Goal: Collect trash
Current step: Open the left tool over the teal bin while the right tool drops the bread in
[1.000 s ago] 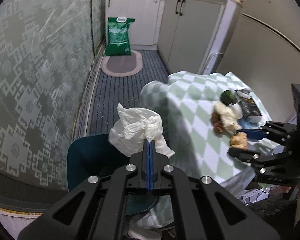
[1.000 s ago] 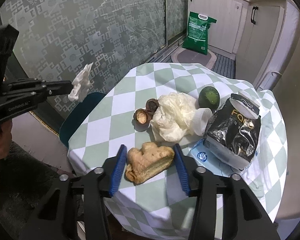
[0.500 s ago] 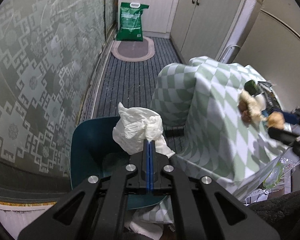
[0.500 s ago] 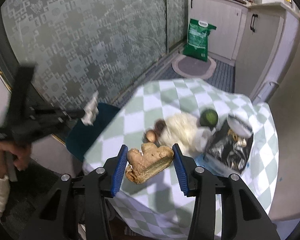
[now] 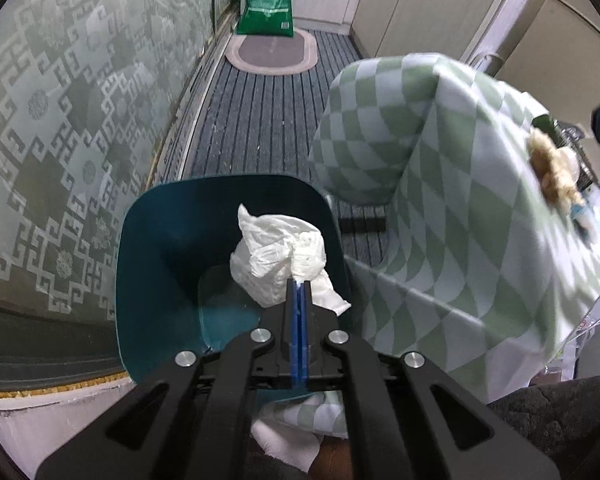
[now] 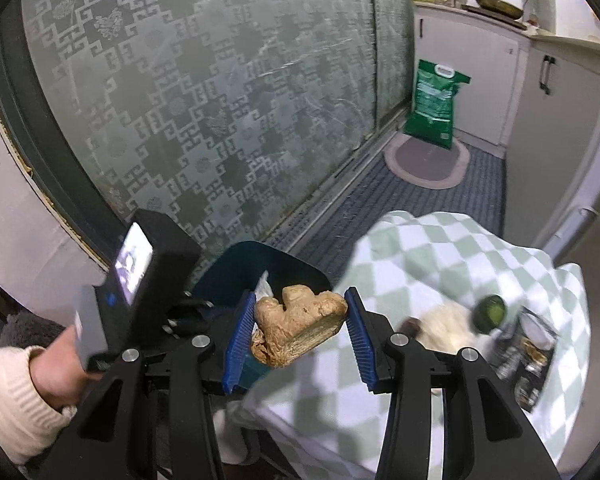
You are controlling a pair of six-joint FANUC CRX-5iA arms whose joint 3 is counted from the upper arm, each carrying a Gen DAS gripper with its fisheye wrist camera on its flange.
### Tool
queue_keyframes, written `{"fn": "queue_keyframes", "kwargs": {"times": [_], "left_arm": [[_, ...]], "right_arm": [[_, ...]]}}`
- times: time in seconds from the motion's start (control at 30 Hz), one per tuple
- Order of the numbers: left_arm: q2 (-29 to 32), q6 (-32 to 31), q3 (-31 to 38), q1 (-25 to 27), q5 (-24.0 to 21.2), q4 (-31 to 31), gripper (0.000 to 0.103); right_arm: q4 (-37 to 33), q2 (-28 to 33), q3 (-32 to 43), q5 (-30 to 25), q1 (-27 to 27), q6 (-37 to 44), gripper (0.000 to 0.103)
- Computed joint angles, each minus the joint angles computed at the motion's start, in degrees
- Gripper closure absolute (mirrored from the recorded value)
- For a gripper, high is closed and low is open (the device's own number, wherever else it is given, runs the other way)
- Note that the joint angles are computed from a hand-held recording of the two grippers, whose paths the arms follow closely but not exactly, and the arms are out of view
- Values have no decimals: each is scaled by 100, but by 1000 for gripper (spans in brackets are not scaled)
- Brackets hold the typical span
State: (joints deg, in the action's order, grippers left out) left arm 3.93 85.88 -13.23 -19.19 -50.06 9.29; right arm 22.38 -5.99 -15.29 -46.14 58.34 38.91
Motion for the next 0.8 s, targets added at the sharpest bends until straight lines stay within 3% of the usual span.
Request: {"fn": "queue_keyframes", "kwargs": {"times": [0.17,0.33,0.4,0.53,0.63,0.8], "left_arm": [[-102,167,-36,99,-109,-139,95],[-424,182,-226,298,0,-36,79],[-537,180,-256,339,28,-34,66],[-849,54,-423,491,188,90,64],[-1124,-48,-589,600,404,218,51],[-1570,-310,-819,721,720,365,48]], "right_arm": [[-613,382,449,8,-156,504,57],[-982,703,771,-40,-247,802,57],[-1086,815,878,-49,-275,904,57],[-1292,1015,1082,-82,-326,1080,57],[-1425,1140,1199,-100,-367,1179,57],[-1695,1346,1423,-133,-430,1377,57]]}}
